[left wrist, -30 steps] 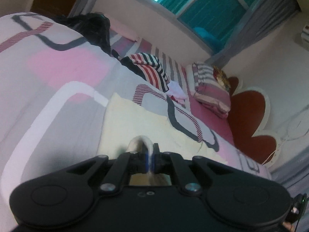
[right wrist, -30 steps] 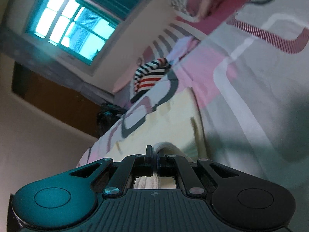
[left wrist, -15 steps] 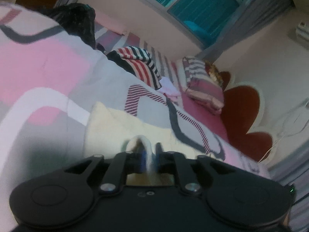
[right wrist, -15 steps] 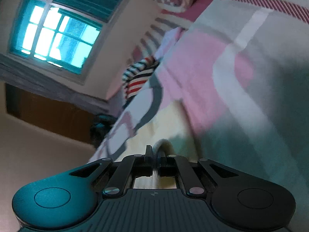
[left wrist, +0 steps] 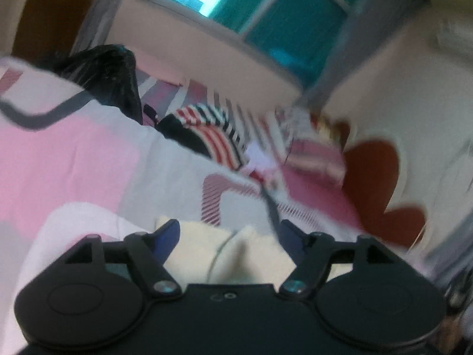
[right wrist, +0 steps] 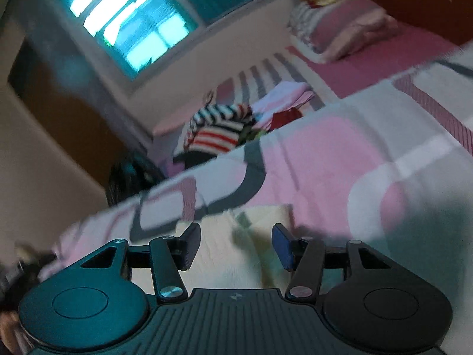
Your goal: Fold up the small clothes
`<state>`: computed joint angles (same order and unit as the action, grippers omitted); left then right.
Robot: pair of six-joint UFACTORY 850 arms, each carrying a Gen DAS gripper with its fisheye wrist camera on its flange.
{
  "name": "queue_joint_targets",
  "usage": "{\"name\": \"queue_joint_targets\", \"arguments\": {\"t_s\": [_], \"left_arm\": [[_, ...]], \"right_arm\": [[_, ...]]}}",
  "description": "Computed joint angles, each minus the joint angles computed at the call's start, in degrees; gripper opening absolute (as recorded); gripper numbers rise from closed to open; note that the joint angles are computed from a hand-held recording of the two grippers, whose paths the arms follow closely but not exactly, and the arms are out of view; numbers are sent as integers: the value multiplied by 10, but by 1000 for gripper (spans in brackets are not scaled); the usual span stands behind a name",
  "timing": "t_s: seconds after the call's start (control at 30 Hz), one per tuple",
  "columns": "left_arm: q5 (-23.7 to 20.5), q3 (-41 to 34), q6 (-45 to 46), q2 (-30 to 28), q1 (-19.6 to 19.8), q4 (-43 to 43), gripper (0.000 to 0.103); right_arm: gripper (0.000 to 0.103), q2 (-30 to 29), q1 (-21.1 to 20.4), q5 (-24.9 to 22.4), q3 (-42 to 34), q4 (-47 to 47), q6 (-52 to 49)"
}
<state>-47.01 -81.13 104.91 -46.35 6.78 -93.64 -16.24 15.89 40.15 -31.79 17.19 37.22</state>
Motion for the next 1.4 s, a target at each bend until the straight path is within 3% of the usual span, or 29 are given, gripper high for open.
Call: {"name": "queue_joint_targets", "arguments": {"t_s": [0.1, 0.23, 0.33, 0.47, 0.5, 0.53, 0.57, 0.6, 0.73, 0.83, 1.03, 1.17, 1.2, 1.23, 1.27, 1.3, 1.33, 1.37, 1.4], "left_arm": [[51, 4, 55, 12, -21, 42, 54], [115, 14, 108, 23, -49, 65, 53], [118, -2, 78, 11, -57, 106, 50], [125, -9, 79, 4, -64, 118, 39], [122, -10, 76, 2, -62, 120, 32], [120, -11, 75, 1, -62, 118, 12], [115, -12, 78, 0, -60, 117, 1], [114, -8, 92, 2, -58, 99, 2], [84, 42, 218, 28, -39, -66, 2], [72, 57, 260, 32, -30, -133, 2], [135, 33, 207, 13, -44, -88, 2], [150, 29, 210, 10, -46, -79, 7], [159, 38, 243, 16, -48, -110, 21], [171, 52, 292, 26, -51, -165, 45], [176, 72, 348, 43, -53, -225, 61], [157, 93, 397, 62, -50, -265, 74], [122, 111, 422, 75, -48, -282, 73], [107, 122, 423, 84, -51, -274, 73], [99, 129, 400, 91, -57, -245, 73]], "right_arm": [[46, -27, 14, -34, -32, 25, -50], [43, -48, 24, -55, -53, 63, -107], [42, -52, 31, -62, -58, 83, -142], [29, -63, 38, -82, -77, 123, -219], [24, -67, 35, -89, -85, 122, -233], [21, -69, 36, -96, -88, 122, -246], [9, -70, 35, -101, -92, 119, -256], [2, -71, 37, -104, -94, 122, -270], [1, -61, 56, -47, -80, 188, -322], [1, -58, 60, -5, -68, 208, -314], [1, -91, 46, -43, -95, 219, -321], [2, -98, 44, -43, -99, 217, -312], [2, -97, 46, -46, -101, 230, -327], [3, -94, 50, -49, -103, 247, -353], [19, -90, 59, -52, -109, 287, -402], [51, -87, 74, -31, -108, 319, -442], [57, -87, 89, 4, -105, 326, -461], [57, -83, 97, 16, -104, 309, -458], [51, -85, 99, 4, -111, 269, -432]]}}
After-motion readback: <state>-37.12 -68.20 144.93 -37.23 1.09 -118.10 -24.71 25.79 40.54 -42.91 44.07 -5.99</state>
